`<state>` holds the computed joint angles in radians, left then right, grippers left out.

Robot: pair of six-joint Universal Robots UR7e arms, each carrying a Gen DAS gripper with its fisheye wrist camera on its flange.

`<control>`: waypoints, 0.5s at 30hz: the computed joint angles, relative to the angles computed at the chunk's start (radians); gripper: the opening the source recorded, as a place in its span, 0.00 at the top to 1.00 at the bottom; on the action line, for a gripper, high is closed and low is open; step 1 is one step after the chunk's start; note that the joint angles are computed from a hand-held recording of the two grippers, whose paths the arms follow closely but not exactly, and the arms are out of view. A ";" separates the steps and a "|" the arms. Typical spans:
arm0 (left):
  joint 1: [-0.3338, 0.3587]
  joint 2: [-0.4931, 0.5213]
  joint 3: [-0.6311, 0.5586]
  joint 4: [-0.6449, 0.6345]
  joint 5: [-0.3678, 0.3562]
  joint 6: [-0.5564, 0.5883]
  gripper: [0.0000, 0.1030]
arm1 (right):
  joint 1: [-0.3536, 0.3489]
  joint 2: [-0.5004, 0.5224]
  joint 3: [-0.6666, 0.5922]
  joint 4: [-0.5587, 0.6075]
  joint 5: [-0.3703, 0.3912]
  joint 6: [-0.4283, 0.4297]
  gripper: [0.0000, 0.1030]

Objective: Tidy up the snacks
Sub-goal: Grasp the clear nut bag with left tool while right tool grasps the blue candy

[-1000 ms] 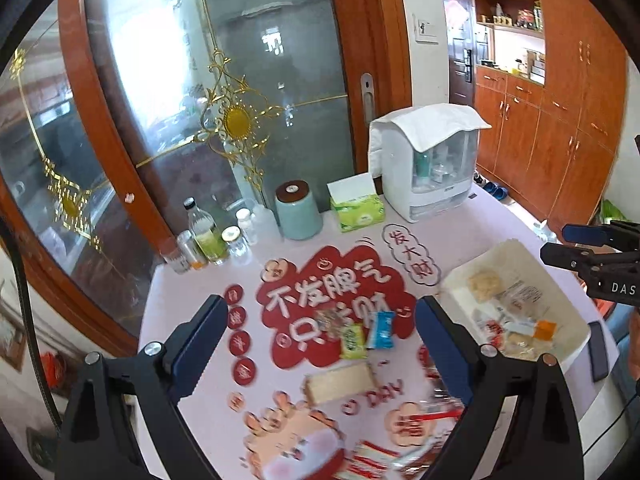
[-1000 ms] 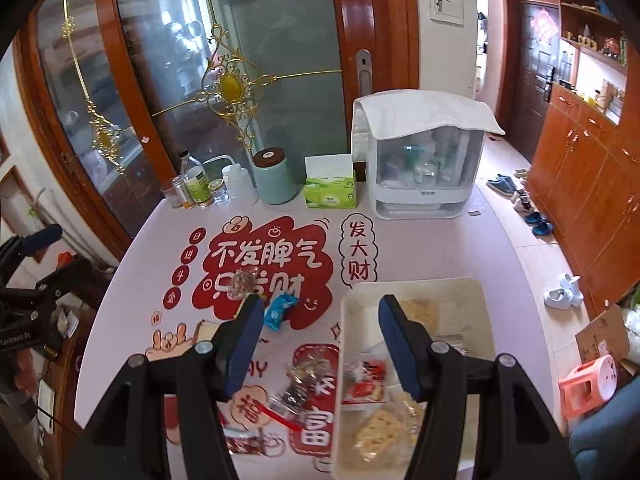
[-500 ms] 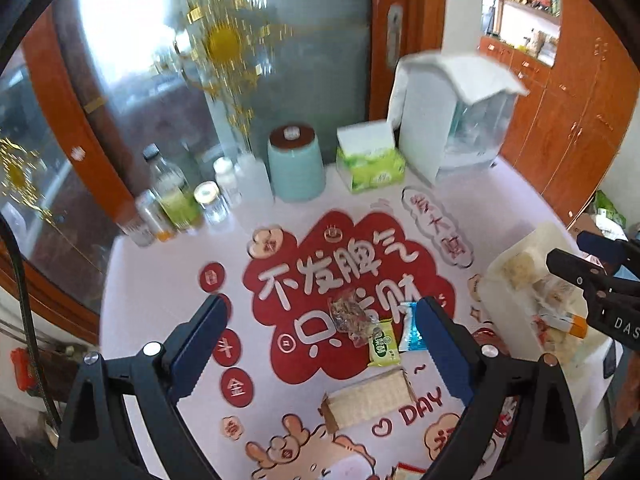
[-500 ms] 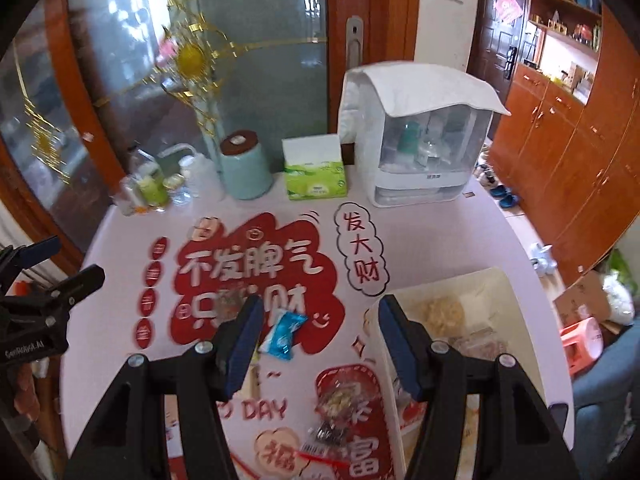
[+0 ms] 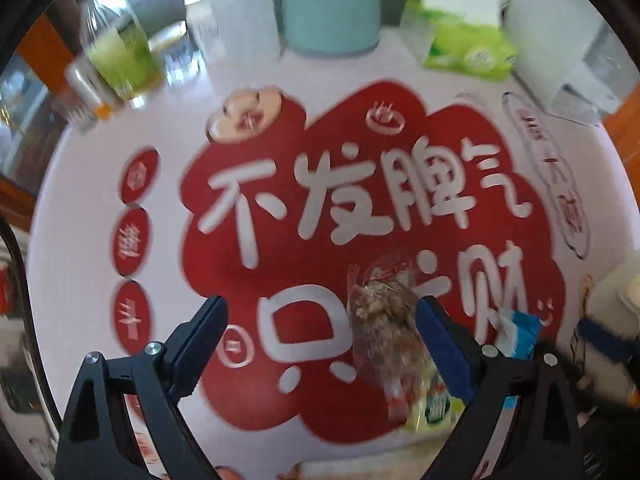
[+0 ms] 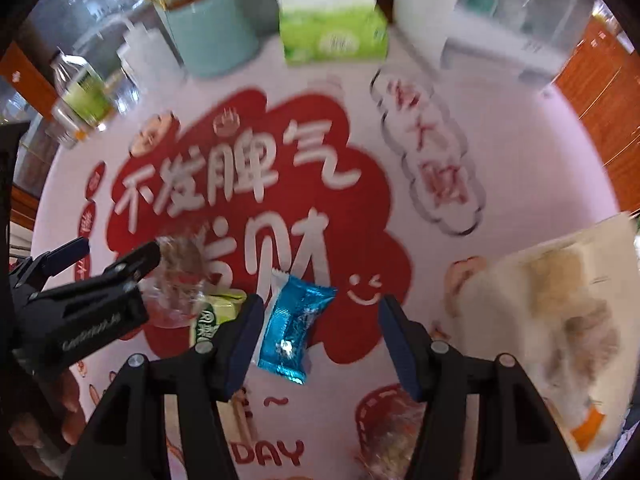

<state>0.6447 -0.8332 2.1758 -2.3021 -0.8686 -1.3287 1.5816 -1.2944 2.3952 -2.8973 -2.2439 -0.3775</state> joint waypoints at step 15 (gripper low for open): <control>-0.003 0.059 0.060 -0.260 0.006 0.049 0.54 | -0.018 0.147 0.075 -0.301 -0.028 -0.152 0.70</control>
<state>0.6413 -0.7744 2.2355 -2.5620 -0.8628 -1.2794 1.5641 -1.1474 2.4700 -3.1979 -2.2718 -0.5290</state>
